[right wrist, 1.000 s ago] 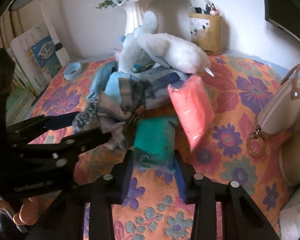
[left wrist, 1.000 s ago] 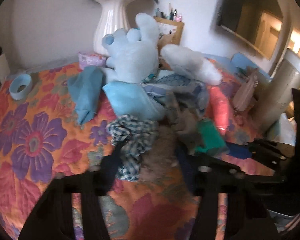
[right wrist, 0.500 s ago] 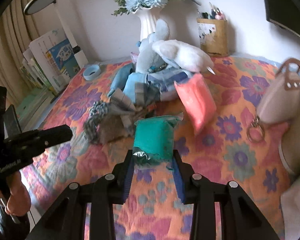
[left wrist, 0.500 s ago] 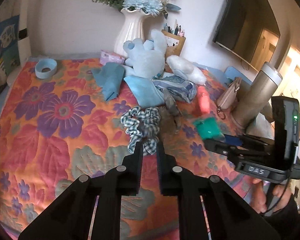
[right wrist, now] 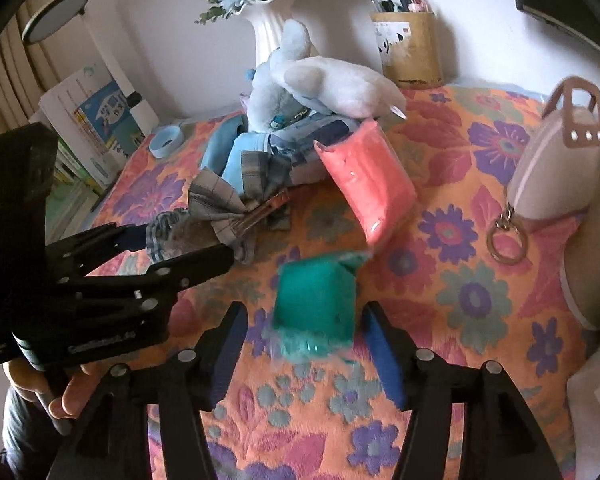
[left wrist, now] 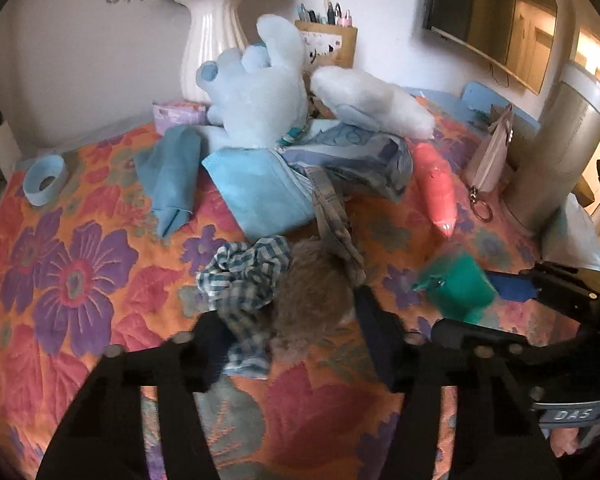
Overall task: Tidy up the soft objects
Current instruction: 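Lift both held items and carry them toward the round tray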
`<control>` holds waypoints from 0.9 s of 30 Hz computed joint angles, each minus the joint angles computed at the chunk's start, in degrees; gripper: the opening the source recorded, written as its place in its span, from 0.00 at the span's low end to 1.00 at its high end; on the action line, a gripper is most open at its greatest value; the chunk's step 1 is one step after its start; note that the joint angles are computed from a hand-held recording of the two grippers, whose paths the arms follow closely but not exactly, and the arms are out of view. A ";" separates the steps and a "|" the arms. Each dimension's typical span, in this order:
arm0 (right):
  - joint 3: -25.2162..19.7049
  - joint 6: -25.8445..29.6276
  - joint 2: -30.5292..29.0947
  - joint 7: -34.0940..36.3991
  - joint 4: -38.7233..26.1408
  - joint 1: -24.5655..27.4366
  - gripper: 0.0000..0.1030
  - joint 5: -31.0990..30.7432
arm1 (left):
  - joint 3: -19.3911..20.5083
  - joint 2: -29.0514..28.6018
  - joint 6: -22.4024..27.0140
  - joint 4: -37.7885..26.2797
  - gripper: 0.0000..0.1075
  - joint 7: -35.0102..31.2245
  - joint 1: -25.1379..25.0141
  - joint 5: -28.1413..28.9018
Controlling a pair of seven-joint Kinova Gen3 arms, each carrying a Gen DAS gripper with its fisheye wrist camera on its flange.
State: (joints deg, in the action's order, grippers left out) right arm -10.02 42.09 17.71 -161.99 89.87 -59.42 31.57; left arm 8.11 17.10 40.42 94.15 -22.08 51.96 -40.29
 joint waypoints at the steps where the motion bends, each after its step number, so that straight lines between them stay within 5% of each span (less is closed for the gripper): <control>1: 0.21 1.48 0.60 -0.20 -1.00 -0.68 0.56 0.61 | 0.44 -0.73 -1.67 1.09 0.36 0.22 -0.81 0.15; 4: 0.67 6.87 2.56 -0.36 -4.07 -3.32 0.36 3.29 | -0.80 -2.90 -2.72 3.99 0.34 4.92 1.26 -3.18; 14: -0.84 -1.02 -4.18 -7.09 3.50 -2.58 0.35 5.18 | 5.60 -11.98 -3.42 12.32 0.34 20.23 1.52 -11.24; 21: -4.79 2.79 -9.40 -10.93 5.42 -1.66 0.35 7.48 | 11.08 -10.81 -2.23 8.17 0.34 20.27 1.57 -15.23; 27: -9.19 7.59 -17.17 -10.14 7.91 2.52 0.35 3.84 | 11.13 -7.13 -4.77 1.41 0.34 14.10 4.67 -15.81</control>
